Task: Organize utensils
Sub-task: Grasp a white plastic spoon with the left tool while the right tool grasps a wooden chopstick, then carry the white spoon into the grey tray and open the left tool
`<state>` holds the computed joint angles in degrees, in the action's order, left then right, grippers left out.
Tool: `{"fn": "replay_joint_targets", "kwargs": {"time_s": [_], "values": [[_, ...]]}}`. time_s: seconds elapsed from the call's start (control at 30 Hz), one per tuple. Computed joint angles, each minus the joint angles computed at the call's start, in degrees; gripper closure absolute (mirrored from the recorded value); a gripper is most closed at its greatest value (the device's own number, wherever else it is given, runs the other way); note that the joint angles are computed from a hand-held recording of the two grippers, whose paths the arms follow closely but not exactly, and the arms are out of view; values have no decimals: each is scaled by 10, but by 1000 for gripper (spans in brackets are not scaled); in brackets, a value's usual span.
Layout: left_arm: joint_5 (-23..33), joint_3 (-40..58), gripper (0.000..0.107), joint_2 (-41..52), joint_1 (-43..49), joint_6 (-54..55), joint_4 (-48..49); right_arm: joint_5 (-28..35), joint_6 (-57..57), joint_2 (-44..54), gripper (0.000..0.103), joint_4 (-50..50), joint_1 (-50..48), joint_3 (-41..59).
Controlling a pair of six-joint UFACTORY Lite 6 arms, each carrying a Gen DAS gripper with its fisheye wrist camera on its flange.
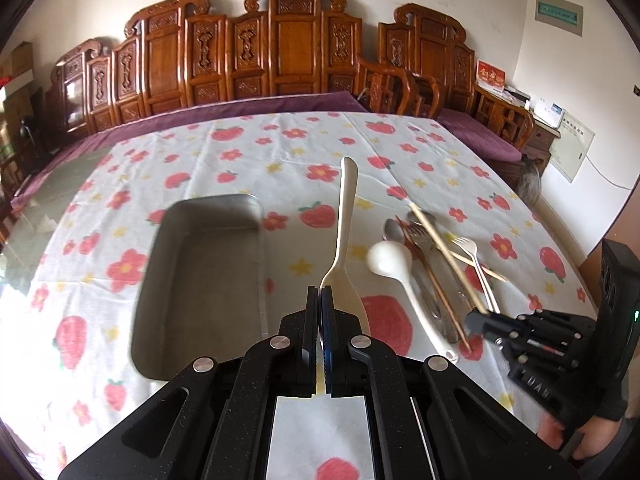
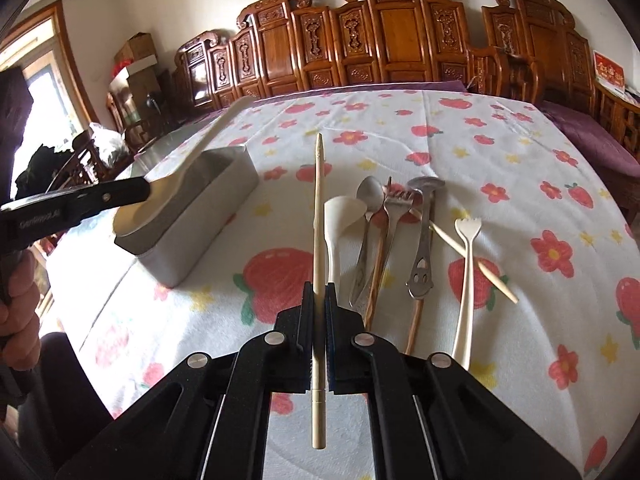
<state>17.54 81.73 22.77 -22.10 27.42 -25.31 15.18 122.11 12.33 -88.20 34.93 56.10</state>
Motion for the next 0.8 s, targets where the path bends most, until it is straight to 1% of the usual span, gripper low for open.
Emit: {"fn": "replay_joint_targets", "kwargs": {"time_s": [0.1, 0.23, 0.33, 0.47, 0.7, 0.8], "values": [[9, -9, 106, -20, 24, 19, -7, 19, -112, 6, 97, 118, 12, 33], [19, -16, 106, -34, 57, 49, -19, 39, -210, 16, 97, 218, 22, 75], [28, -3, 106, -21, 82, 54, -8, 51, -249, 29, 97, 256, 30, 105], [42, 37, 106, 20, 109, 44, 18, 68, -304, 50, 97, 302, 41, 152], [52, 110, 106, 106, 124, 9, 70, 86, -388, 101, 97, 374, 52, 241], [54, 130, 106, 132, 123, 7, 72, 89, -417, 127, 97, 400, 53, 278]]}}
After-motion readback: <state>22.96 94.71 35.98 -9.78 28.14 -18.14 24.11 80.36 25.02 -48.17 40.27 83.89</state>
